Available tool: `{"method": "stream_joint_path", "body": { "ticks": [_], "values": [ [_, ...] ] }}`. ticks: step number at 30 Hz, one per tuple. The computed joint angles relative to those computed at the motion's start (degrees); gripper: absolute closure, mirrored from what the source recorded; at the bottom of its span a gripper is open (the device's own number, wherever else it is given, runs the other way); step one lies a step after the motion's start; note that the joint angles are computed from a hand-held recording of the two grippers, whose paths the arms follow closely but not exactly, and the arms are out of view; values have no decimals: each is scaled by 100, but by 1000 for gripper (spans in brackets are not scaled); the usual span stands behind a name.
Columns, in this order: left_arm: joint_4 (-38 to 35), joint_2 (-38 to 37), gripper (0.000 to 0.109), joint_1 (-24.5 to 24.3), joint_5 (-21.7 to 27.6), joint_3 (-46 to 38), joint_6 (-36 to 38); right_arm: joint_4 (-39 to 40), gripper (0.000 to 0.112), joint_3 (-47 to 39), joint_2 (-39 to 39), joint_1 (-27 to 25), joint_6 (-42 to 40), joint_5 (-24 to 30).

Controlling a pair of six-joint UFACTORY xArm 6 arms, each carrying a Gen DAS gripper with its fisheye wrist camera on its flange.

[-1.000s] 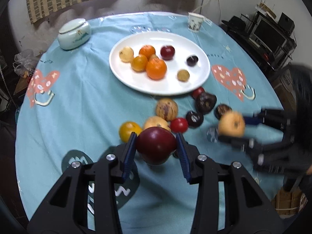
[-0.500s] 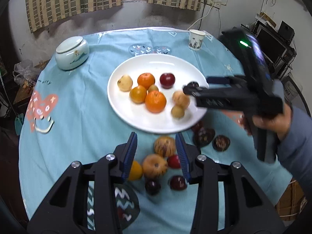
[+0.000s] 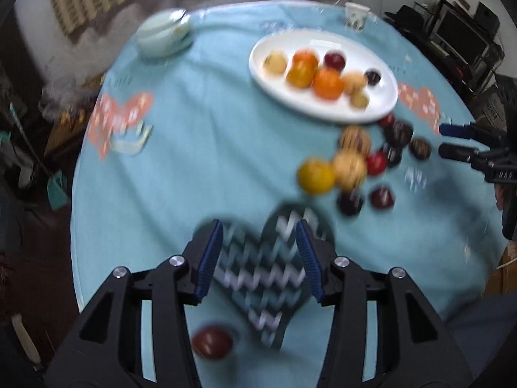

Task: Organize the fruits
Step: 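Carry the red apple onto the white plate with the left tool and open it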

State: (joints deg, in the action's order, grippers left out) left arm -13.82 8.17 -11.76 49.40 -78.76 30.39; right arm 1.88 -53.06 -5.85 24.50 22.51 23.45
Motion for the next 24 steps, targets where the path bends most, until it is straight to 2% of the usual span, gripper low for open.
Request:
{"method": "stream_joint_path", "body": {
  "ticks": [5, 9, 10, 14, 20, 22, 24],
  "values": [
    [-137, -822, 59, 590, -246, 1206, -55, 624, 38, -410, 409, 409, -520, 133],
    [-37, -1057, 59, 745, -575, 1749, -139, 805, 38, -662, 578, 558, -781, 303],
    [-78, -1165, 58, 774, -802, 1927, -90, 787, 38, -719, 608, 569, -765, 383],
    [-85, -1033, 59, 932, -1044, 1913, -379, 752, 38, -723, 565, 599, -720, 468],
    [796, -794, 55, 978, -1183, 1861, -904, 787, 38, -548, 457, 638, -638, 406],
    [838, -689, 56, 981, -1200, 1777, -1015, 856, 38, -561, 483, 667, -667, 434],
    [958, -608, 61, 995, -1194, 1699, -1226, 835, 38, -550, 481, 693, -675, 462]
  ]
}}
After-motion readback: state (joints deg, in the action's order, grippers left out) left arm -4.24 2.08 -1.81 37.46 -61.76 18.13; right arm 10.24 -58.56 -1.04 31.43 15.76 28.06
